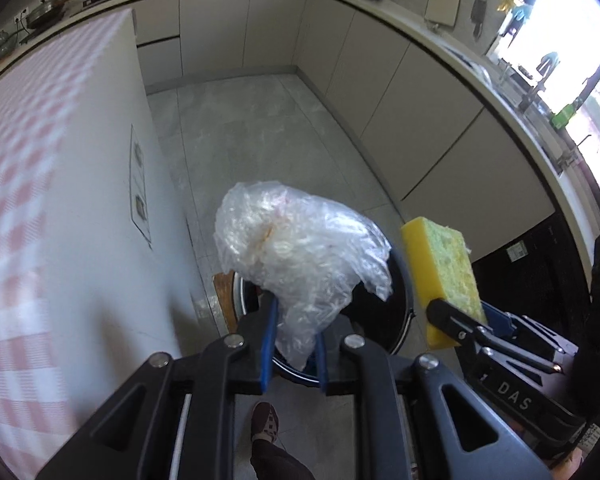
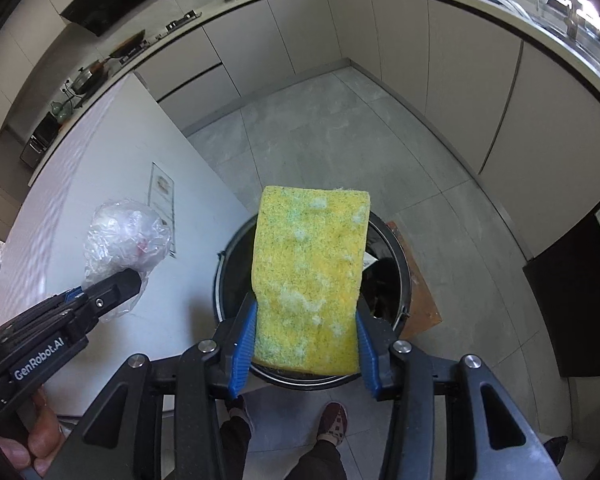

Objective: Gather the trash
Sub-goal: 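Lift the plastic wrap and sponge and carry them over the black bin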

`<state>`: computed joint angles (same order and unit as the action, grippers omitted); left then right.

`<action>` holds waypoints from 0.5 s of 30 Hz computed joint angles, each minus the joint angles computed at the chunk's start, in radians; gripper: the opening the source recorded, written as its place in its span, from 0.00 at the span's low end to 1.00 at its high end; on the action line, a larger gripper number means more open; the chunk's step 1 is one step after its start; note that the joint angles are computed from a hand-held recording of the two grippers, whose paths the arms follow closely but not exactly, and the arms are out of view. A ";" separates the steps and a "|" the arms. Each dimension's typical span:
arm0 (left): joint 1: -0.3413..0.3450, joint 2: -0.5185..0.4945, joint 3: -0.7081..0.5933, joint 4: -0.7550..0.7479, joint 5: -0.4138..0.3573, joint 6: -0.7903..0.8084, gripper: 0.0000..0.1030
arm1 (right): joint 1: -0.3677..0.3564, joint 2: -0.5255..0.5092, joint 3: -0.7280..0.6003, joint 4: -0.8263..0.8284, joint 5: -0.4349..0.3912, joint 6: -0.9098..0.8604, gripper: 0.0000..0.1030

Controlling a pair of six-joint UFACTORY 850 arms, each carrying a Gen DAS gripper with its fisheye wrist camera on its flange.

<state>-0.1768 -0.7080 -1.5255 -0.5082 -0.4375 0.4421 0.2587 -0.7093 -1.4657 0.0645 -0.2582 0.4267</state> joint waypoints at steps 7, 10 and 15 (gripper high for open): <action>-0.037 -0.093 -0.065 0.101 -0.004 -0.125 0.30 | -0.029 -0.091 -0.053 0.150 -0.005 -0.202 0.56; -0.049 -0.124 -0.084 0.158 0.006 -0.186 0.58 | -0.036 -0.132 -0.079 0.145 -0.002 -0.224 0.59; -0.046 -0.114 -0.070 0.176 0.027 -0.232 0.61 | -0.045 -0.155 -0.090 0.107 0.004 -0.224 0.60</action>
